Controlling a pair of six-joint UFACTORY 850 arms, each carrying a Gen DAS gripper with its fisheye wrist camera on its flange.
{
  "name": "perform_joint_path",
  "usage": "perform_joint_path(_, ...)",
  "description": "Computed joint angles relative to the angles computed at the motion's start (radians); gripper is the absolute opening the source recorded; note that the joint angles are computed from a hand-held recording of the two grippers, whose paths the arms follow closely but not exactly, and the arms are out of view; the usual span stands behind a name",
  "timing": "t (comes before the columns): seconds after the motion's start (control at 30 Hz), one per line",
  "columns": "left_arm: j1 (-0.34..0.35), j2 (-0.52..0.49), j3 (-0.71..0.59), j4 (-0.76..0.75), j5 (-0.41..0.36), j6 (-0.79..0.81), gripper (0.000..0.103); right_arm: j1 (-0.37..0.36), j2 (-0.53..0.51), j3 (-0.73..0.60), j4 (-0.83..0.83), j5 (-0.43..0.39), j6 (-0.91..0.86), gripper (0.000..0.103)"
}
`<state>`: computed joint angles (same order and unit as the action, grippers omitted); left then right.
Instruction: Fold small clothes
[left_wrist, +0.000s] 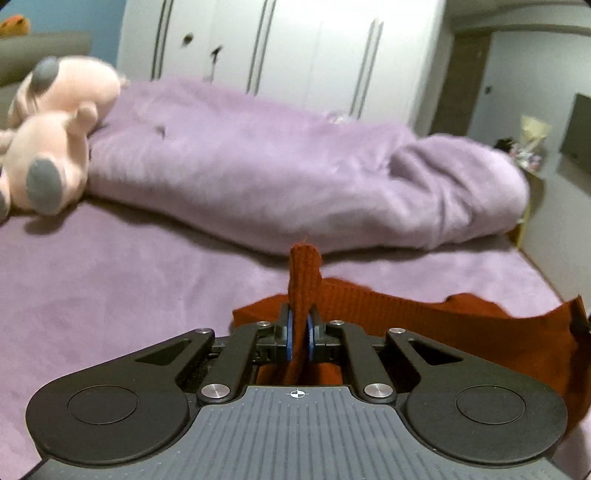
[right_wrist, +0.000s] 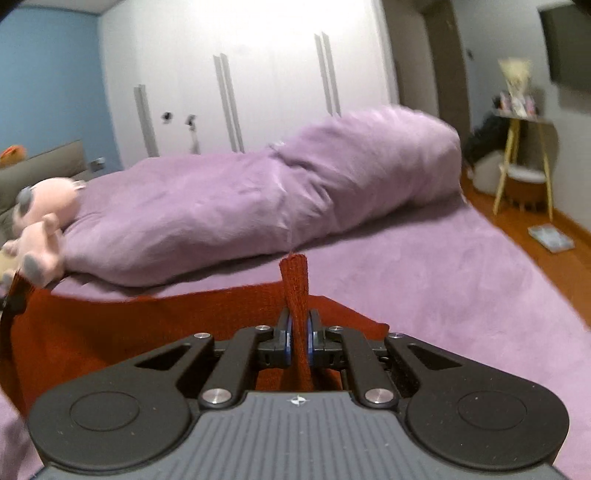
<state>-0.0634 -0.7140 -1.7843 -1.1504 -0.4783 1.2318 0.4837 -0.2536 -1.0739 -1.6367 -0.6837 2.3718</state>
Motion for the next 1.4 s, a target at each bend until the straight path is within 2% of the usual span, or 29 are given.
perform_joint_path(0.07, -0.026, -0.058, -0.056, 0.177, 0.018, -0.163, 0.009, -0.044, -0.053, -0.043, 0.046, 0.064, -0.026, 0.007)
perform_joint_path(0.17, -0.044, -0.091, -0.059, 0.315, 0.043, -0.254, 0.012, -0.078, -0.109, -0.076, 0.144, 0.136, -0.094, 0.007)
perform_joint_path(0.2, -0.043, -0.096, -0.053, 0.327, 0.037, -0.253, 0.013, -0.082, -0.119, -0.079, 0.166, 0.148, -0.119, 0.009)
perform_joint_path(0.23, -0.037, -0.095, -0.043, 0.297, 0.021, -0.219, 0.018, -0.085, -0.121, -0.075, 0.166, 0.163, -0.122, 0.009)
perform_joint_path(0.27, -0.027, -0.096, -0.036, 0.245, 0.000, -0.163, 0.023, -0.087, -0.115, -0.060, 0.125, 0.179, -0.083, 0.013)
perform_joint_path(0.3, -0.018, -0.099, -0.032, 0.192, -0.025, -0.103, 0.033, -0.088, -0.110, -0.048, 0.083, 0.192, -0.047, 0.021)
perform_joint_path(0.33, -0.011, -0.101, -0.032, 0.162, -0.043, -0.068, 0.039, -0.085, -0.107, -0.042, 0.056, 0.198, -0.029, 0.023)
perform_joint_path(0.37, -0.006, -0.112, -0.049, 0.159, -0.066, -0.064, 0.040, -0.086, -0.105, -0.036, 0.031, 0.200, -0.018, 0.023)
perform_joint_path(0.47, -0.011, -0.135, -0.089, 0.226, -0.080, -0.141, 0.036, -0.089, -0.121, -0.053, 0.068, 0.203, -0.090, 0.023)
perform_joint_path(0.5, -0.016, -0.139, -0.097, 0.259, -0.069, -0.174, 0.019, -0.090, -0.130, -0.065, 0.102, 0.200, -0.132, 0.022)
perform_joint_path(0.53, -0.022, -0.143, -0.106, 0.300, -0.050, -0.215, 0.011, -0.090, -0.141, -0.082, 0.128, 0.196, -0.162, 0.015)
perform_joint_path(0.57, -0.024, -0.141, -0.106, 0.314, -0.043, -0.232, 0.011, -0.088, -0.144, -0.089, 0.146, 0.186, -0.183, 0.000)
perform_joint_path(0.63, -0.022, -0.115, -0.073, 0.252, -0.017, -0.174, 0.009, -0.077, -0.148, -0.101, 0.144, 0.160, -0.198, 0.000)
perform_joint_path(0.7, -0.018, -0.075, -0.024, 0.101, 0.014, -0.006, 0.009, -0.050, -0.144, -0.103, 0.106, 0.083, -0.207, 0.000)
perform_joint_path(0.77, -0.012, -0.056, -0.015, 0.002, 0.009, 0.075, 0.009, -0.038, -0.134, -0.102, 0.059, 0.032, -0.194, 0.000)
perform_joint_path(0.83, -0.009, -0.054, -0.034, -0.050, -0.012, 0.095, 0.009, -0.038, -0.124, -0.105, 0.022, -0.001, -0.164, 0.000)
perform_joint_path(0.9, -0.018, -0.052, -0.048, -0.094, 0.006, 0.125, 0.009, -0.047, -0.123, -0.118, 0.006, -0.023, -0.147, 0.000)
perform_joint_path(0.97, -0.026, -0.065, -0.078, -0.067, -0.005, 0.100, 0.009, -0.060, -0.120, -0.133, 0.010, -0.016, -0.153, 0.000)
perform_joint_path(1.03, -0.033, -0.073, -0.090, -0.022, -0.007, 0.067, 0.009, -0.089, -0.113, -0.141, 0.064, 0.068, -0.183, 0.002)
perform_joint_path(1.07, -0.035, -0.074, -0.085, -0.012, -0.005, 0.064, 0.009, -0.107, -0.110, -0.140, 0.118, 0.135, -0.223, 0.009)
perform_joint_path(1.23, -0.030, -0.068, -0.036, 0.033, 0.018, 0.046, 0.009, -0.123, -0.109, -0.096, 0.268, 0.210, -0.347, 0.038)
perform_joint_path(1.4, -0.019, -0.074, -0.035, 0.088, 0.013, -0.019, 0.009, -0.154, -0.127, -0.087, 0.254, 0.308, -0.265, 0.043)
